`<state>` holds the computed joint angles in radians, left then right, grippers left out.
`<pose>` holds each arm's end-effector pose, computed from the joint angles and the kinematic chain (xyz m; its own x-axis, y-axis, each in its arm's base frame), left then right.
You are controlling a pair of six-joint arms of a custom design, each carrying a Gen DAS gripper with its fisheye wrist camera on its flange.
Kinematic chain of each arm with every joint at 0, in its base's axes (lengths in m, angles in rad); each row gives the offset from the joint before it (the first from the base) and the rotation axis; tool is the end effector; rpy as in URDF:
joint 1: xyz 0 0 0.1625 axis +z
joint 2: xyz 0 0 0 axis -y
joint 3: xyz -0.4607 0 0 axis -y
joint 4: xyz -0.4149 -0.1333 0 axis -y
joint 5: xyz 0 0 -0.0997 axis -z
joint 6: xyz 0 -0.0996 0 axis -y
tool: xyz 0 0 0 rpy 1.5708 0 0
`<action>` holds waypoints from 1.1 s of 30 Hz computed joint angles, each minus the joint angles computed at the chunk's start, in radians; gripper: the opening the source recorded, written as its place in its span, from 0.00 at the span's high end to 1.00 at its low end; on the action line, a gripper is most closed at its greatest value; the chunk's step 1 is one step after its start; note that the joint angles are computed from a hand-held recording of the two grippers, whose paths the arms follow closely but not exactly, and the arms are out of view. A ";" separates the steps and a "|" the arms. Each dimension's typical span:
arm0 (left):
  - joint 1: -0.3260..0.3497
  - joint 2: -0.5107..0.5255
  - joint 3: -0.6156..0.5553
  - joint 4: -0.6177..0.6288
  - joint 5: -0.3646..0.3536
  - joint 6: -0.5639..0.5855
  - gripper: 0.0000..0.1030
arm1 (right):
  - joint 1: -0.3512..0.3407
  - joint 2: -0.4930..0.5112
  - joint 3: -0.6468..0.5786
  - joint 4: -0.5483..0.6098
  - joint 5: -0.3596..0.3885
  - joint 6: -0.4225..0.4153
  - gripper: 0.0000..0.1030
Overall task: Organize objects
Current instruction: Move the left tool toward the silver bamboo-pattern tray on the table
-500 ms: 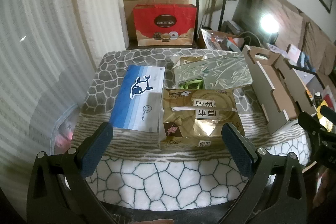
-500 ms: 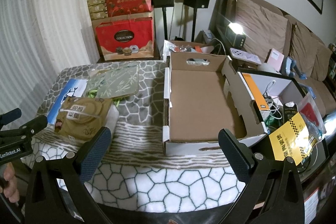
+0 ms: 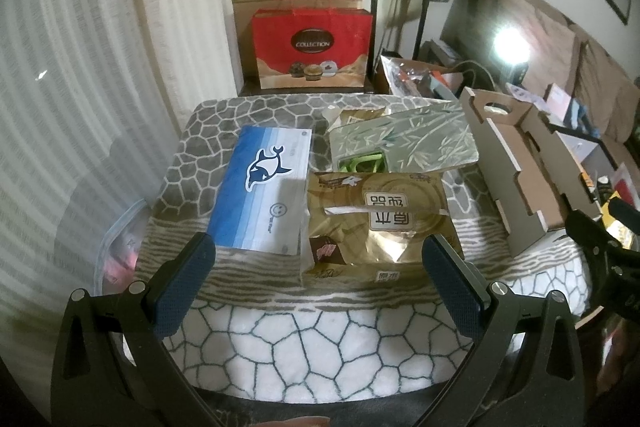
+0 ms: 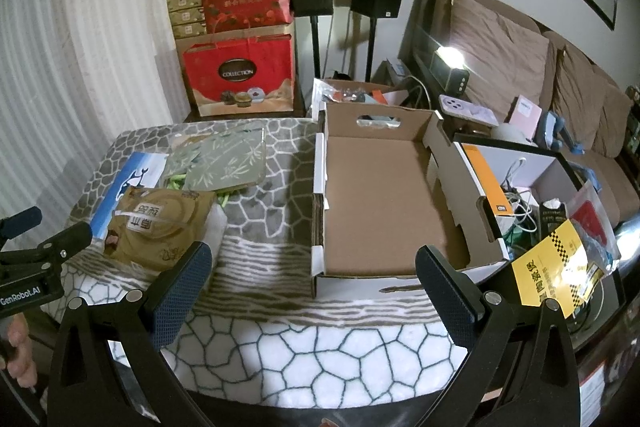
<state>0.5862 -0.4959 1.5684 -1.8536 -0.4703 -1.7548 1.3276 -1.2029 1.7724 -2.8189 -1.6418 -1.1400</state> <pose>-0.4117 -0.5400 -0.0853 -0.6272 -0.5161 -0.5833 0.1647 0.6441 -0.7470 -0.0352 -0.6662 0.3539 -0.5701 -0.5682 0.5934 -0.7916 0.5730 -0.2119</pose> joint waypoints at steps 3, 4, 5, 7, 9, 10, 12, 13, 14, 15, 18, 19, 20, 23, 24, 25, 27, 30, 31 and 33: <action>0.002 -0.003 0.003 -0.010 0.001 0.014 0.00 | 0.001 0.001 0.000 -0.002 -0.001 0.000 0.00; 0.004 -0.002 0.001 -0.010 0.001 0.018 0.00 | 0.000 0.000 0.001 -0.002 0.000 0.000 0.00; 0.004 -0.002 0.000 -0.011 0.002 0.022 0.00 | 0.000 0.000 0.002 -0.003 0.000 -0.001 0.00; 0.007 -0.002 0.000 -0.024 0.005 0.039 0.00 | -0.001 0.000 0.002 -0.005 0.001 -0.001 0.00; 0.011 0.000 -0.004 -0.035 0.010 0.059 0.00 | 0.001 0.004 -0.003 -0.003 -0.002 0.000 0.00; 0.013 0.001 -0.006 -0.036 0.013 0.067 0.00 | 0.003 0.007 -0.007 -0.003 -0.005 0.002 0.00; 0.017 0.003 -0.011 -0.038 0.022 0.084 0.00 | 0.005 0.012 -0.015 -0.001 -0.009 0.004 0.00; 0.020 0.005 -0.015 -0.043 0.028 0.097 0.00 | 0.006 0.014 -0.018 0.000 -0.009 0.004 0.00; 0.023 0.005 -0.015 -0.053 0.032 0.115 0.00 | 0.007 0.018 -0.025 0.002 -0.010 0.003 0.00; 0.027 0.006 -0.016 -0.067 0.035 0.136 0.00 | 0.009 0.022 -0.030 0.000 -0.013 0.004 0.00; 0.045 0.006 -0.017 -0.131 0.034 0.220 0.00 | 0.008 0.032 -0.048 0.006 -0.013 0.000 0.00; 0.051 0.003 -0.013 -0.164 0.030 0.252 0.00 | 0.008 0.037 -0.058 0.008 -0.015 0.003 0.00; 0.057 0.001 -0.008 -0.203 0.027 0.290 0.00 | 0.007 0.042 -0.068 0.011 -0.017 0.007 0.00; 0.081 -0.011 -0.008 -0.233 0.025 0.344 0.00 | 0.007 0.060 -0.103 0.009 -0.028 0.021 0.00; 0.090 -0.016 -0.010 -0.227 0.027 0.348 0.00 | 0.007 0.069 -0.120 0.010 -0.034 0.025 0.00; 0.099 -0.019 -0.011 -0.228 0.025 0.357 0.00 | 0.005 0.073 -0.130 0.011 -0.036 0.028 0.00; 0.124 -0.026 -0.020 -0.232 0.006 0.390 0.00 | 0.003 0.088 -0.157 0.006 -0.048 0.038 0.00; 0.162 -0.034 -0.015 -0.336 -0.047 0.497 0.00 | -0.002 0.113 -0.207 0.009 -0.063 0.058 0.00; 0.174 -0.037 -0.009 -0.391 -0.075 0.545 0.00 | -0.003 0.118 -0.220 0.012 -0.067 0.064 0.00; 0.202 -0.040 -0.012 -0.466 -0.139 0.624 0.00 | -0.007 0.135 -0.255 0.030 -0.078 0.082 0.00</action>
<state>0.7877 -0.5357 1.5568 -2.3198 -0.6089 -1.1310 1.3204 -1.0678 1.5172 -2.7893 -1.7202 -1.0584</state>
